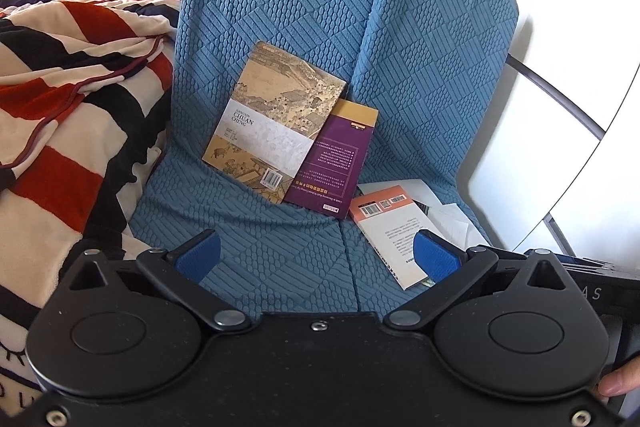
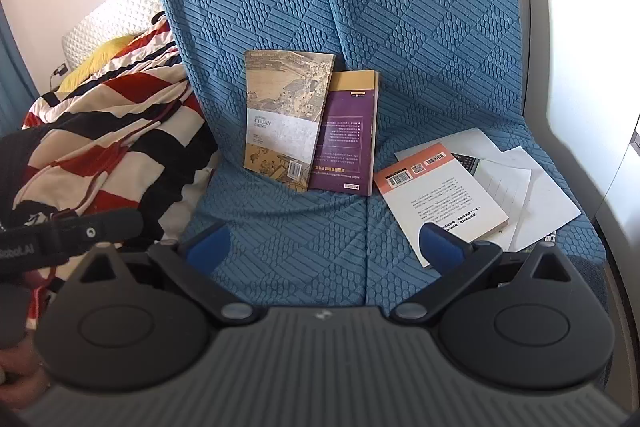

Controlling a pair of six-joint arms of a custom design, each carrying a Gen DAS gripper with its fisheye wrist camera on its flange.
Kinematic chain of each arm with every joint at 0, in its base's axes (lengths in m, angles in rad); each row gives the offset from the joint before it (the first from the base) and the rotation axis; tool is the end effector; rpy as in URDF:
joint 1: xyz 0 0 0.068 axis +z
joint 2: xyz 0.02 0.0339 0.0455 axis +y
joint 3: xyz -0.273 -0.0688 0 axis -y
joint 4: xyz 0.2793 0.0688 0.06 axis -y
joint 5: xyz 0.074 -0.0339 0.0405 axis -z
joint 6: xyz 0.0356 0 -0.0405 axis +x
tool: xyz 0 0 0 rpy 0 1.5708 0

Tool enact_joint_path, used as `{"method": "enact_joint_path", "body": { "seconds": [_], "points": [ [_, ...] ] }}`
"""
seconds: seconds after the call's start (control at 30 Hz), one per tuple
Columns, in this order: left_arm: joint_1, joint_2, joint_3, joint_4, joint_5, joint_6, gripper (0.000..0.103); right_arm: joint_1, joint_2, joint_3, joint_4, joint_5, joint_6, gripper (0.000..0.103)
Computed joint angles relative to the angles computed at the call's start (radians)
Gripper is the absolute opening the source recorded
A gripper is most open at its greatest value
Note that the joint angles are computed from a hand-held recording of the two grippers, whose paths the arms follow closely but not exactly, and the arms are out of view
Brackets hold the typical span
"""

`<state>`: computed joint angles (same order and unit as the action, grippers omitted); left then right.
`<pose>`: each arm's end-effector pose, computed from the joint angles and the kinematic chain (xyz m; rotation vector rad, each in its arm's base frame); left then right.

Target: Organize objects

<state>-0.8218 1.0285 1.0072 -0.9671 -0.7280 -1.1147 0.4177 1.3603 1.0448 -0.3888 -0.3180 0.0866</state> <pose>0.1637 -0.1413 0.3174 -0.5774 2.1693 -0.0692 0.2964 0.1437 0.2810 -0.5483 2.2444 0.6237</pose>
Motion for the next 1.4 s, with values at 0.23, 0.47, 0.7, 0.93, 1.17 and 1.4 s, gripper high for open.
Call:
{"method": "enact_joint_path", "body": {
  "seconds": [0.23,0.47,0.7,0.93,1.17,1.4],
  "points": [
    [-0.005,-0.022,0.013,-0.017,-0.004,-0.009,0.103,0.018,-0.002,0.028,-0.036,0.0,0.027,0.103],
    [-0.004,-0.063,0.032,-0.048,-0.004,0.006,0.103,0.036,-0.003,0.059,-0.069,0.024,0.033,0.103],
    [-0.011,-0.069,0.066,-0.084,-0.036,0.004,0.103,0.058,-0.001,0.089,-0.09,0.032,0.054,0.103],
    [0.046,-0.128,0.015,-0.055,0.007,0.048,0.103,0.086,0.043,0.114,-0.076,0.042,0.076,0.103],
    [0.231,-0.208,-0.109,0.09,0.115,0.215,0.103,0.117,0.112,0.099,0.023,0.078,0.105,0.103],
    [0.415,-0.155,-0.212,0.319,0.241,0.378,0.102,0.111,0.22,0.077,0.167,0.064,0.079,0.103]
  ]
}}
